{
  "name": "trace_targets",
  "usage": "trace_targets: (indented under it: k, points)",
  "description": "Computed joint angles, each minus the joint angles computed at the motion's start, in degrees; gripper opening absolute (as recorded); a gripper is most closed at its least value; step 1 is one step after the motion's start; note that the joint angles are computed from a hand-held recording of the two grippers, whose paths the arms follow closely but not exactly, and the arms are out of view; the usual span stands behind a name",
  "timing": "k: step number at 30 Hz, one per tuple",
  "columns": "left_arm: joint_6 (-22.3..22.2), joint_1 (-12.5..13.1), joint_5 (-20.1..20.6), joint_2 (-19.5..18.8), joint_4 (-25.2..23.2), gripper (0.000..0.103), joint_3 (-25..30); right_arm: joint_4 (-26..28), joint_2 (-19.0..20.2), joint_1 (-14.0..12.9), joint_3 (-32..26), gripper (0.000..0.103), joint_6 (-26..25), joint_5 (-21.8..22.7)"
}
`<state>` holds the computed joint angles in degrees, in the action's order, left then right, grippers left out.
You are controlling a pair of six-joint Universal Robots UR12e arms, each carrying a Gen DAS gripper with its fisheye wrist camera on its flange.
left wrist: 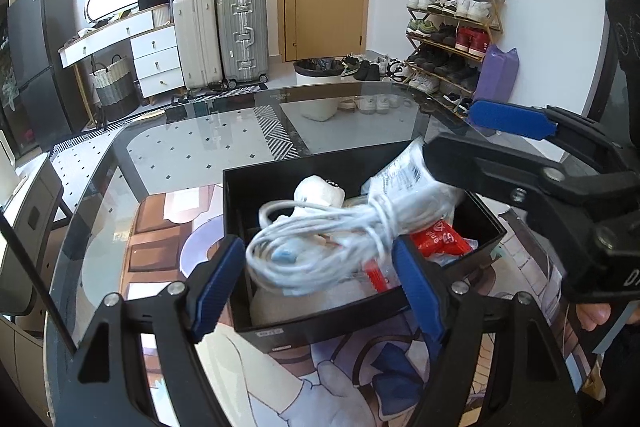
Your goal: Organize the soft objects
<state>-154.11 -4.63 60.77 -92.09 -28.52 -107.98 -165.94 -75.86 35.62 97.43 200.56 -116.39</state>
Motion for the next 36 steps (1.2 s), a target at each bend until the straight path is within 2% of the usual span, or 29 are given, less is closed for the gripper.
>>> trace_targets:
  k: [3,10,21,27,30,36]
  points:
    - [-0.8,0.6,-0.5,0.7,1.0,0.092,-0.7,-0.1,-0.5,0.4,0.6,0.087,0.1,-1.0]
    - [-2.6,2.7,-3.2,2.1,2.7,0.103,-2.2,-0.8,-1.9,1.4,2.5,0.102,1.0,-3.0]
    - [-7.1,4.4,-3.3,3.2,10.4,0.103,-5.7,-5.2,-2.5,3.5,5.8,0.102,1.0,-4.8]
    - [-9.6,3.9,-1.3,3.1,15.7,0.103,-7.1,-6.8,-2.9,4.0,7.7,0.102,3.1,-5.8]
    - [-8.7,3.8,-2.0,3.1,14.5,0.103,-7.2,-7.1,-3.1,4.3,8.5,0.102,3.6,-6.4]
    - [-8.6,4.3,-1.9,3.4,16.6,0.103,-8.4,-8.2,-2.9,4.7,8.8,0.102,2.4,-7.7]
